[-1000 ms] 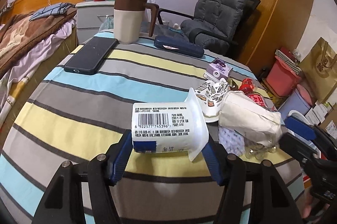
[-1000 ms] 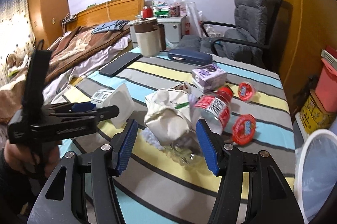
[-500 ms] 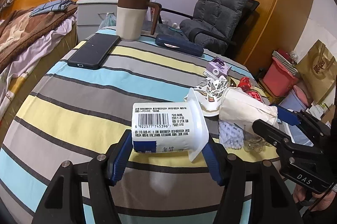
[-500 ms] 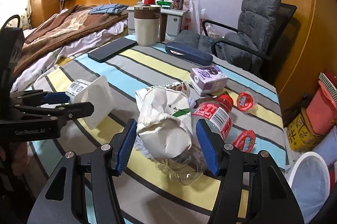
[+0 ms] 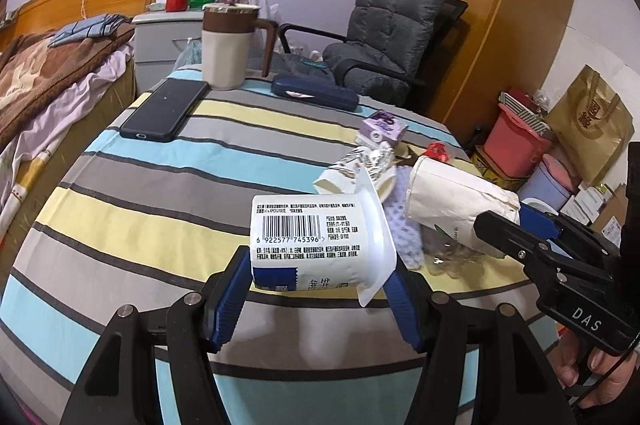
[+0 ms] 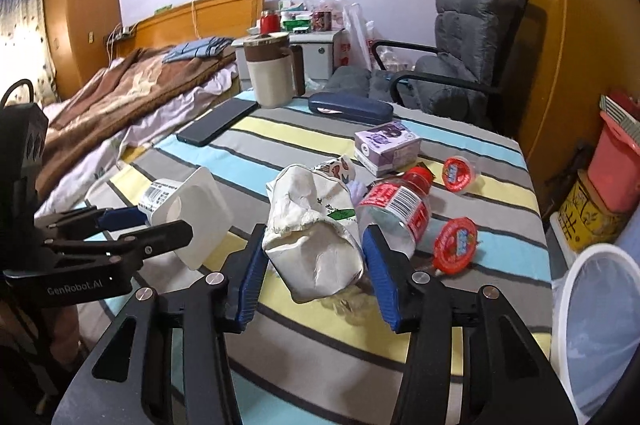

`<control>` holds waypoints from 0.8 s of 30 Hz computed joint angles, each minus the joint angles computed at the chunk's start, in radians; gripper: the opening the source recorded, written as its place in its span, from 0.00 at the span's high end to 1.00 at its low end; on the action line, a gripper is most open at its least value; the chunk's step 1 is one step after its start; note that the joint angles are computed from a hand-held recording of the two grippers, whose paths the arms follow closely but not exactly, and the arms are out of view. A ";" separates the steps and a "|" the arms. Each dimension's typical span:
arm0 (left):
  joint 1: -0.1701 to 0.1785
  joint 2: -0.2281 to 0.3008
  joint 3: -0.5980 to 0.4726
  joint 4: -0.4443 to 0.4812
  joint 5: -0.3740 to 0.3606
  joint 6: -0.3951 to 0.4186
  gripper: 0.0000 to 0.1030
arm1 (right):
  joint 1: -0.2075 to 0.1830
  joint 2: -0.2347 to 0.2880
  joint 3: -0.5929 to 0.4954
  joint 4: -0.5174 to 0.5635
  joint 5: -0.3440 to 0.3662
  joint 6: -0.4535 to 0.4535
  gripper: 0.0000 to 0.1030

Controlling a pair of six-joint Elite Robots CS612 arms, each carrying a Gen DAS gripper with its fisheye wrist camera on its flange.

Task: Collect trash
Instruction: 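Grasp the white yogurt cup with the left tool while the right tool grasps the crumpled paper cup, then carry both cups over the white bin and open both tools to drop them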

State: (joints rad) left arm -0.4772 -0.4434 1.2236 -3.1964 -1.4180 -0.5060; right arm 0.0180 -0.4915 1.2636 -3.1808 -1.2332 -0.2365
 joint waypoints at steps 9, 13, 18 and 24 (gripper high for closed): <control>-0.028 -0.028 0.033 -0.026 0.009 0.037 0.38 | -0.021 -0.036 0.075 -0.072 0.021 0.056 0.51; -0.042 -0.038 0.041 -0.030 0.017 0.054 0.38 | -0.030 -0.050 0.106 -0.103 0.015 0.080 0.51; -0.057 -0.045 0.047 -0.036 0.013 0.076 0.38 | -0.038 -0.064 0.138 -0.139 0.001 0.104 0.51; -0.072 -0.046 0.041 -0.034 -0.003 0.102 0.38 | -0.047 -0.077 0.170 -0.169 -0.024 0.128 0.51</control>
State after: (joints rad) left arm -0.5493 -0.4891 1.2648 -3.2304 -1.4211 -0.4043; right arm -0.0292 -0.5685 1.4334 -3.3500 -1.2575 -0.1080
